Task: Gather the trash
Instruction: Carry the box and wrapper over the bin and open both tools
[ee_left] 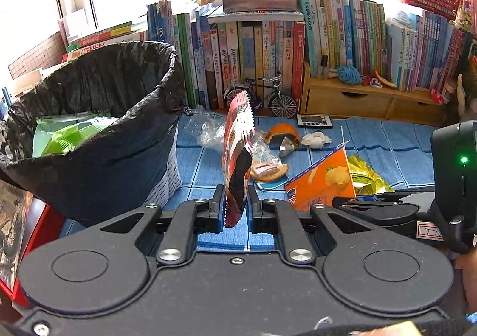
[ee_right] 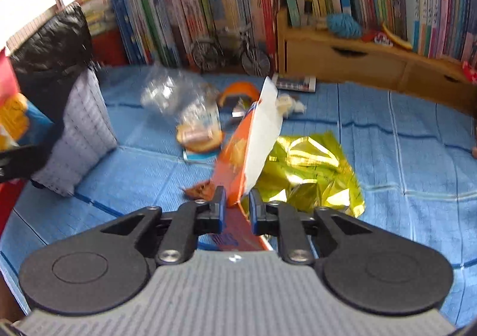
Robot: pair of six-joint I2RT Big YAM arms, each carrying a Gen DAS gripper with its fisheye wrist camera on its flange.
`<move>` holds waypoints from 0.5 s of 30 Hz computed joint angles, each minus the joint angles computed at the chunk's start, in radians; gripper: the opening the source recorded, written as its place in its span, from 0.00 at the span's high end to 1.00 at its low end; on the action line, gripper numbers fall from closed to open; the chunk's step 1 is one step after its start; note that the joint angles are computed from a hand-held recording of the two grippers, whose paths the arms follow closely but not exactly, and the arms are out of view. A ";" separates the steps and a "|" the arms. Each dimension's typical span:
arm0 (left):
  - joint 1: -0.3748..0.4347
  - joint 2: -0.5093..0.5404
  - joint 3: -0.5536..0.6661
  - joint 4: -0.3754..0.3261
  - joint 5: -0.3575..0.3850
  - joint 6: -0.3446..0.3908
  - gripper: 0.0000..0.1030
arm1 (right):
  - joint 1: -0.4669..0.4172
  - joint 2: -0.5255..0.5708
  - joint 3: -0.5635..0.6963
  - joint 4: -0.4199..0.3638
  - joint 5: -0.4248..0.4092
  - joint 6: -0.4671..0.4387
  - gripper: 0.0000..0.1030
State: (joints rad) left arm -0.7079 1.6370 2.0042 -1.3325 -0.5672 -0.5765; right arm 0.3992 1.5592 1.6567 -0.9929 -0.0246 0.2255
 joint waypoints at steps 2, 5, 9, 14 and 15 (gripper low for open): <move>0.001 0.002 0.010 -0.011 -0.005 -0.004 0.88 | -0.003 -0.005 -0.005 0.006 -0.018 0.010 0.85; 0.001 0.012 0.049 -0.044 -0.021 -0.026 0.90 | -0.003 -0.032 -0.015 0.036 -0.022 -0.027 0.89; 0.004 0.027 0.126 -0.062 -0.050 -0.023 0.90 | -0.011 -0.050 0.025 0.064 -0.041 -0.020 0.89; 0.026 0.042 0.227 -0.055 -0.100 0.014 0.90 | -0.025 -0.059 0.108 0.098 -0.097 0.005 0.89; 0.035 0.045 0.246 -0.057 -0.104 0.017 0.90 | -0.028 -0.058 0.129 0.106 -0.120 0.010 0.89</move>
